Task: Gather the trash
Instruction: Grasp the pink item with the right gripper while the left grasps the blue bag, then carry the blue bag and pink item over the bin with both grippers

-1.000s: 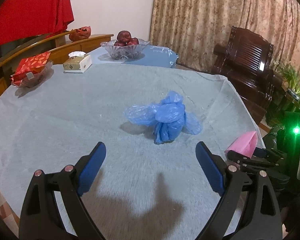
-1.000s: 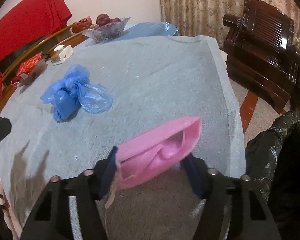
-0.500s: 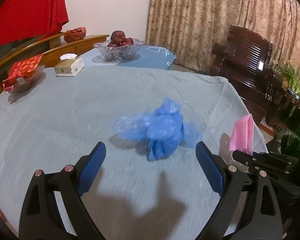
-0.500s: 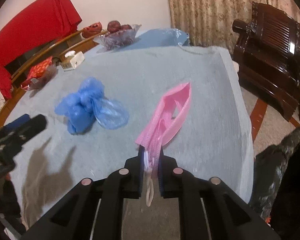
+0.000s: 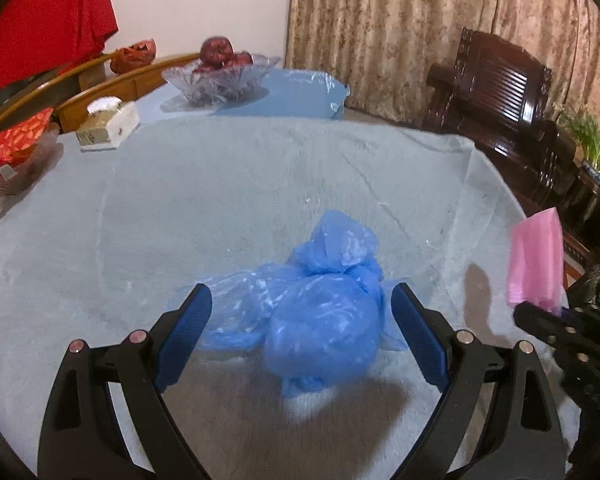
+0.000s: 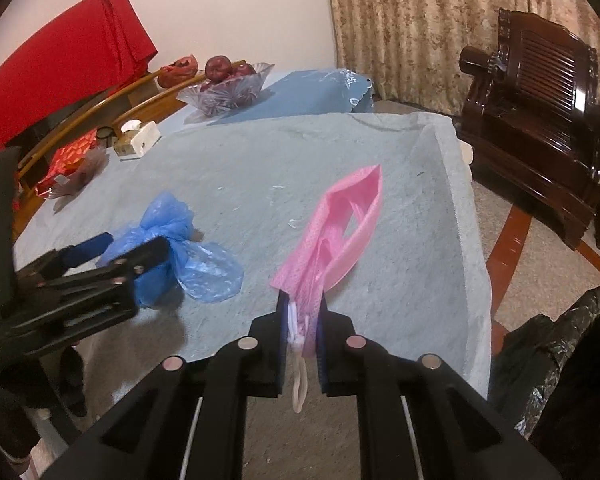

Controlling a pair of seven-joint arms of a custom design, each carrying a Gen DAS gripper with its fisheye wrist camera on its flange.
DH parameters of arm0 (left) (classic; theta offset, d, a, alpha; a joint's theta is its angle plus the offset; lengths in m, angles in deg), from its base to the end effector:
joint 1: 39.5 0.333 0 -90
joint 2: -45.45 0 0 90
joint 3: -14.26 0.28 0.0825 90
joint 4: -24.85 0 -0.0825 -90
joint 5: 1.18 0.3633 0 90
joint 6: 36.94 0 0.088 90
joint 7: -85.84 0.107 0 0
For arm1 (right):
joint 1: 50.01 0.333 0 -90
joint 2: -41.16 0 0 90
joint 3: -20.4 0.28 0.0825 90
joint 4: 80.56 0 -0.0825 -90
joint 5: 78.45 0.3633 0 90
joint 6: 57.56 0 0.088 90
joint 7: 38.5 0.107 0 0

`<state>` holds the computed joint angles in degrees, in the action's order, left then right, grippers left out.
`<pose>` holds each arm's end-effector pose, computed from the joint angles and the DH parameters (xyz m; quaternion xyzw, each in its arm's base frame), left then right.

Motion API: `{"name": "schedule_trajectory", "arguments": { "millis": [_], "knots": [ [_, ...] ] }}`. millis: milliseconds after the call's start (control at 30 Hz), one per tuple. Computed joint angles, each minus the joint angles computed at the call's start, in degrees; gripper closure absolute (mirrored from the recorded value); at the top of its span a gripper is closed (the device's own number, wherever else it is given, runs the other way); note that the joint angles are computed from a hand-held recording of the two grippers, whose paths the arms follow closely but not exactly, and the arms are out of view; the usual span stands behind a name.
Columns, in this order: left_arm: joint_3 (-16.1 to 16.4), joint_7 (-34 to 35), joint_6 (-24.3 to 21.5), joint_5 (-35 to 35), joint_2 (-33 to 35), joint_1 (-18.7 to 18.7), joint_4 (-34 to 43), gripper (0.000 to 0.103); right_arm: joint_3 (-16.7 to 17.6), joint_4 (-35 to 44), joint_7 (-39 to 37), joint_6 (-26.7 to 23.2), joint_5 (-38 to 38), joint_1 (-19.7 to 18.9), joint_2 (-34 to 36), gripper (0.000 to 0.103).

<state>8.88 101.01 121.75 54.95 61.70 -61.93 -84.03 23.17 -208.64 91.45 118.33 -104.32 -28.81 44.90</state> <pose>0.5367 -0.3194 0.3827 -0.6563 0.6508 -0.2888 0.2496 0.4964 0.2586 0.4048 -0.7039 0.6010 -0.1773 0.3346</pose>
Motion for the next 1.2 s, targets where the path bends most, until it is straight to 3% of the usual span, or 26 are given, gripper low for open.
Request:
{"name": "schedule_trajectory", "arguments": {
  "millis": [100,167,233,367,567,800,1200],
  "knots": [
    [-0.9,4.2,0.5,-4.0,1.3,0.8,0.8,0.029,-0.1,0.1,0.1,-0.1,-0.4,0.1,0.0,0.091],
    [-1.2,6.7,1.3,-6.9,1.7,1.1,0.7,0.048,0.0,0.0,-0.2,0.0,-0.2,0.0,-0.1,0.091],
    [-1.4,9.1,2.0,-9.3,1.9,1.0,0.4,0.059,0.3,-0.2,-1.0,0.2,0.7,-0.1,-0.2,0.091],
    [0.5,6.5,1.1,-5.9,0.8,-1.7,-0.2,0.071,0.5,-0.8,-1.7,0.6,1.4,-0.1,-0.7,0.091],
    [0.4,0.2,0.7,-0.5,-3.5,-2.0,-3.0,0.074,1.4,-2.3,-3.0,1.4,2.9,-0.7,-2.7,0.091],
    [-3.3,-3.2,-0.6,2.5,-8.9,0.4,-6.4,0.074,3.2,-4.3,-4.1,2.2,4.3,-1.8,-6.1,0.091],
    [-9.5,-4.5,-3.2,1.5,-17.6,3.1,-11.4,0.074,6.6,-12.3,-9.7,3.6,11.1,-4.0,-17.1,0.091]
  ]
}}
